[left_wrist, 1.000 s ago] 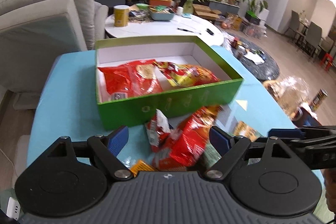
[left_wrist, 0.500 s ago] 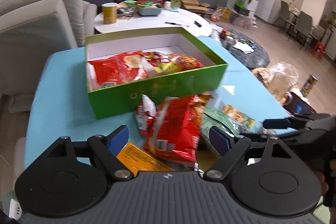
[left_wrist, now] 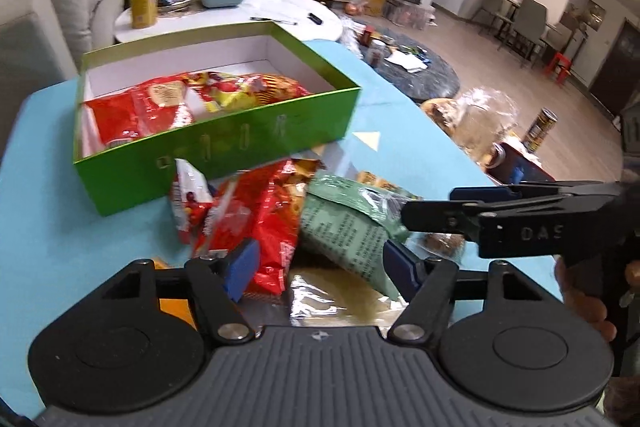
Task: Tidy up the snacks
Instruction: 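Reach the right gripper to the green-and-white bag on the table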
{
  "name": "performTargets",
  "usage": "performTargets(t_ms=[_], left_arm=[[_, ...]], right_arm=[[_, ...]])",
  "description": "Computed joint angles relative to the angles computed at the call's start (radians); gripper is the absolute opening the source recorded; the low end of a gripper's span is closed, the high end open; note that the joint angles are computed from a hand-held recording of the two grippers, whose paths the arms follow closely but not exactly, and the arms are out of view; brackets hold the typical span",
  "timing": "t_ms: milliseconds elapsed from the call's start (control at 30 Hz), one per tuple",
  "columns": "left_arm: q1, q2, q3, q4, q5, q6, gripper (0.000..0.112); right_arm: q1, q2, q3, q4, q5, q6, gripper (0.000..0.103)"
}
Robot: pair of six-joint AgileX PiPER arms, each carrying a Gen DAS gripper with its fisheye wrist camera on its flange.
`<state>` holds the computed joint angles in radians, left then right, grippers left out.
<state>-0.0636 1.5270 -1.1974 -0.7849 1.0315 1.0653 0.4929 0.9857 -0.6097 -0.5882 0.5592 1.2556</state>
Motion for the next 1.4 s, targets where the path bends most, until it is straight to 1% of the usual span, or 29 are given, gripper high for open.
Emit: performTargets(t_ms=[67,133,200,300,400,467,600,733,833,933,1067,1100,1133,1167,1200,1233,1267,1300,1333,1400], left_arm=[[-0.004,0.004,-0.003,-0.008,0.022,0.022,0.062],[-0.008,0.010,-0.009,-0.009,0.048,0.036,0.059],[-0.017,0.014,-0.009,-0.006,0.060,0.052,0.059],[-0.057,0.034,-0.014,0.030,0.035,0.034,0.059],[-0.095,0.087,-0.049,0.073,-0.006,-0.049,0.058],[-0.087,0.123,-0.087,0.067,0.024,-0.084,0.058],[-0.055,0.117,-0.098,0.014,0.034,-0.058,0.059],[-0.046,0.133,-0.117,-0.014,0.044,-0.062,0.059],[-0.074,0.137,-0.122,-0.004,0.002,-0.087,0.059],[-0.107,0.116,-0.109,0.018,-0.074,-0.094,0.059],[-0.118,0.077,-0.084,0.058,-0.149,-0.090,0.059],[-0.121,0.062,-0.073,0.068,-0.183,-0.099,0.059],[-0.130,0.040,-0.054,0.091,-0.240,-0.121,0.061],[-0.144,0.019,-0.034,0.125,-0.302,-0.151,0.071],[-0.167,-0.002,-0.007,0.184,-0.387,-0.207,0.076],[-0.183,-0.016,0.011,0.235,-0.446,-0.257,0.078],[-0.184,-0.014,0.010,0.252,-0.466,-0.273,0.078],[-0.173,0.004,-0.011,0.244,-0.446,-0.269,0.078],[-0.155,0.024,-0.041,0.225,-0.398,-0.268,0.078],[-0.125,0.041,-0.066,0.165,-0.345,-0.259,0.078]], right_arm=[[-0.012,-0.009,0.009,0.030,-0.016,-0.003,0.074],[-0.040,-0.017,0.014,0.083,-0.044,-0.041,0.074],[-0.049,-0.015,0.011,0.099,-0.054,-0.054,0.073],[-0.067,0.002,0.003,0.147,-0.075,-0.110,0.071],[-0.080,0.027,-0.007,0.194,-0.089,-0.146,0.070],[-0.077,0.046,-0.011,0.174,-0.089,-0.123,0.070],[-0.033,0.100,-0.039,-0.008,0.001,0.054,0.068],[-0.087,0.108,-0.041,0.022,-0.023,0.022,0.068],[-0.080,0.097,-0.038,0.024,-0.023,0.022,0.068],[-0.079,0.085,-0.032,0.031,-0.015,0.014,0.067],[-0.134,0.052,-0.014,0.139,-0.057,-0.097,0.067],[-0.149,0.045,-0.010,0.188,-0.076,-0.156,0.067],[-0.154,0.043,-0.010,0.225,-0.089,-0.200,0.067],[-0.154,0.046,-0.012,0.249,-0.098,-0.230,0.067],[-0.144,0.052,-0.016,0.250,-0.101,-0.233,0.067],[-0.129,0.063,-0.022,0.241,-0.103,-0.227,0.067],[-0.117,0.074,-0.026,0.234,-0.109,-0.222,0.069],[-0.106,0.089,-0.030,0.220,-0.114,-0.206,0.073],[-0.094,0.104,-0.034,0.196,-0.117,-0.181,0.073],[-0.070,0.136,-0.045,0.132,-0.109,-0.128,0.074]])
